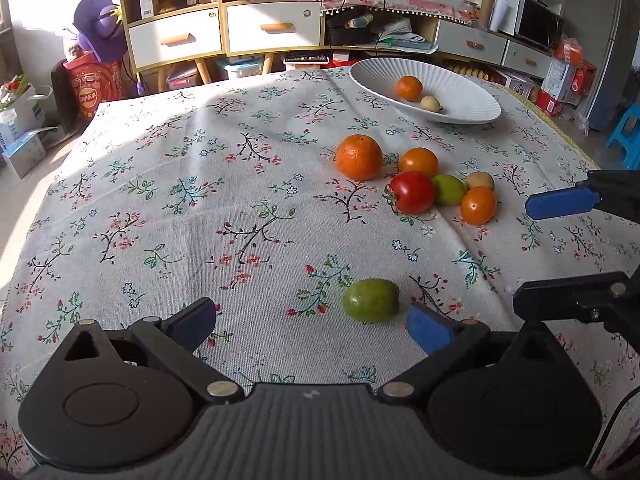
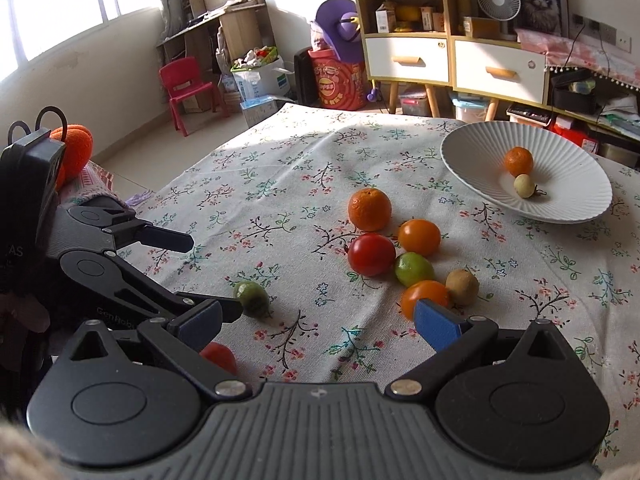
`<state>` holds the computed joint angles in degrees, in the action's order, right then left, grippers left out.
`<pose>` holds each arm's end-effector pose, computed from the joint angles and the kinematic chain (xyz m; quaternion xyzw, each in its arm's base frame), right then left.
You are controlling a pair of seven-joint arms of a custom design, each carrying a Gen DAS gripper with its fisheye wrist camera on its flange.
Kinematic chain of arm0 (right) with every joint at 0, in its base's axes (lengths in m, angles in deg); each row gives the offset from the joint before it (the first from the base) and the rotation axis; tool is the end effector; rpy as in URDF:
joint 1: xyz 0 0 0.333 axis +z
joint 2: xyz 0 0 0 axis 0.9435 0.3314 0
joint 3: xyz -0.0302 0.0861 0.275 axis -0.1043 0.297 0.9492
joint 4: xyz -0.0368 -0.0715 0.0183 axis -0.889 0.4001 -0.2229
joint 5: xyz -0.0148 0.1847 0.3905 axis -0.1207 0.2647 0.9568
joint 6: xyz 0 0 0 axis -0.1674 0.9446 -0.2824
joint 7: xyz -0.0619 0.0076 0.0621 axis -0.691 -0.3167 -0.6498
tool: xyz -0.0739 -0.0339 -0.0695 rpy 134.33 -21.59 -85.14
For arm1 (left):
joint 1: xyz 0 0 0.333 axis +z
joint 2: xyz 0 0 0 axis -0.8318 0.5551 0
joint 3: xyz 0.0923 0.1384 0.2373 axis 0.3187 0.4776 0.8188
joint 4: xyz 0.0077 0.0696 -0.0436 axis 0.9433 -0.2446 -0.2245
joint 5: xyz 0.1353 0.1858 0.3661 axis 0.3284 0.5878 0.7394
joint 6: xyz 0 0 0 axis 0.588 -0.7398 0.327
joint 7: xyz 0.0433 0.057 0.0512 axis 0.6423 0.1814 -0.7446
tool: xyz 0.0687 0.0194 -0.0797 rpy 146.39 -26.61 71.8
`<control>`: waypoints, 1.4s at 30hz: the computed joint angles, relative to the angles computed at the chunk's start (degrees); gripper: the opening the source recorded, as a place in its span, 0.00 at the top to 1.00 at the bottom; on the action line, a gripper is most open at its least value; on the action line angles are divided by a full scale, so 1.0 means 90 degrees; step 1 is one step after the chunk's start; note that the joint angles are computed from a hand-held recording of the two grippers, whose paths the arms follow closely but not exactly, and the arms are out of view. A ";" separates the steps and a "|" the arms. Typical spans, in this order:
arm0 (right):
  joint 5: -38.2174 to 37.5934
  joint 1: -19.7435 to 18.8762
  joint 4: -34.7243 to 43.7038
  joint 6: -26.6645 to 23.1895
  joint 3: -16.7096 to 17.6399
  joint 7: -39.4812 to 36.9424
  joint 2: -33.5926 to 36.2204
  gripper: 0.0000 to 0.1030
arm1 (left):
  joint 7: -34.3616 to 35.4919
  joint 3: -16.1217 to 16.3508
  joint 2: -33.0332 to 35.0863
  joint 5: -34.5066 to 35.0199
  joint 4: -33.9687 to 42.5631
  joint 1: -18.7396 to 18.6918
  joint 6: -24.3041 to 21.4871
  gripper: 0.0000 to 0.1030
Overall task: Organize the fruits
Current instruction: 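Grasp the green mango with the left tool while the right tool grasps a red tomato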
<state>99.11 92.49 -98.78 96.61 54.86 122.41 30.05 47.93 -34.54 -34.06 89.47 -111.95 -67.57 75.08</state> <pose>0.6017 0.3467 0.4736 -0.8533 0.3148 -0.0478 0.4129 0.5662 -0.2566 0.4234 -0.7004 0.6237 -0.2357 0.2546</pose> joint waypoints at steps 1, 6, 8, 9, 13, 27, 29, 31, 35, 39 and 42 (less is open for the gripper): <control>-0.0012 0.0013 -0.0054 -0.0052 0.0017 -0.0031 -0.0027 0.01 | -0.0009 0.0003 -0.0019 -0.0001 -0.0042 0.0005 0.0016 0.00; -0.0310 0.0144 -0.0308 0.0092 0.0009 -0.0065 -0.0155 0.01 | -0.0045 0.0004 -0.0053 0.0306 -0.0202 0.0019 0.0116 0.00; -0.0348 0.0154 -0.0326 0.0077 0.0002 -0.0057 -0.0163 0.01 | -0.0040 0.0012 -0.0035 0.0500 -0.0236 0.0029 0.0193 0.00; -0.0350 0.0152 -0.0324 0.0049 -0.0002 -0.0049 -0.0164 0.01 | -0.0025 0.0017 -0.0028 0.0571 -0.0253 0.0034 0.0233 0.00; -0.0304 0.0141 -0.0381 0.0050 0.0004 -0.0171 -0.0195 0.01 | -0.0158 0.0089 0.0001 0.1080 -0.0391 0.0110 0.0737 0.00; -0.0367 0.0106 -0.0304 0.0058 -0.0049 0.0067 -0.0151 0.04 | -0.0291 0.0260 0.0458 0.1606 -0.0188 0.0224 0.2277 0.47; -0.0320 0.0084 -0.0281 0.0031 -0.0044 0.0060 -0.0144 0.04 | 0.0088 0.0212 0.0447 0.1138 -0.0217 0.0246 0.2298 0.59; -0.0284 0.0070 -0.0249 0.0015 -0.0038 0.0037 -0.0123 0.05 | 0.0494 0.0138 0.0395 0.0558 -0.0218 0.0246 0.2035 0.61; -0.0258 0.0048 -0.0161 -0.0151 -0.0029 0.0014 -0.0079 0.07 | 0.0584 0.0099 0.0252 0.0222 -0.0143 0.0132 0.1214 0.61; -0.0211 0.0044 -0.0128 -0.0314 -0.0005 -0.0084 -0.0074 0.07 | 0.0647 0.0037 0.0130 -0.0188 -0.0042 0.0063 0.0435 0.61; -0.0207 0.0062 -0.0113 -0.0421 0.0005 -0.0135 -0.0069 0.08 | 0.0691 -0.0005 0.0081 -0.0400 0.0059 0.0013 -0.0070 0.61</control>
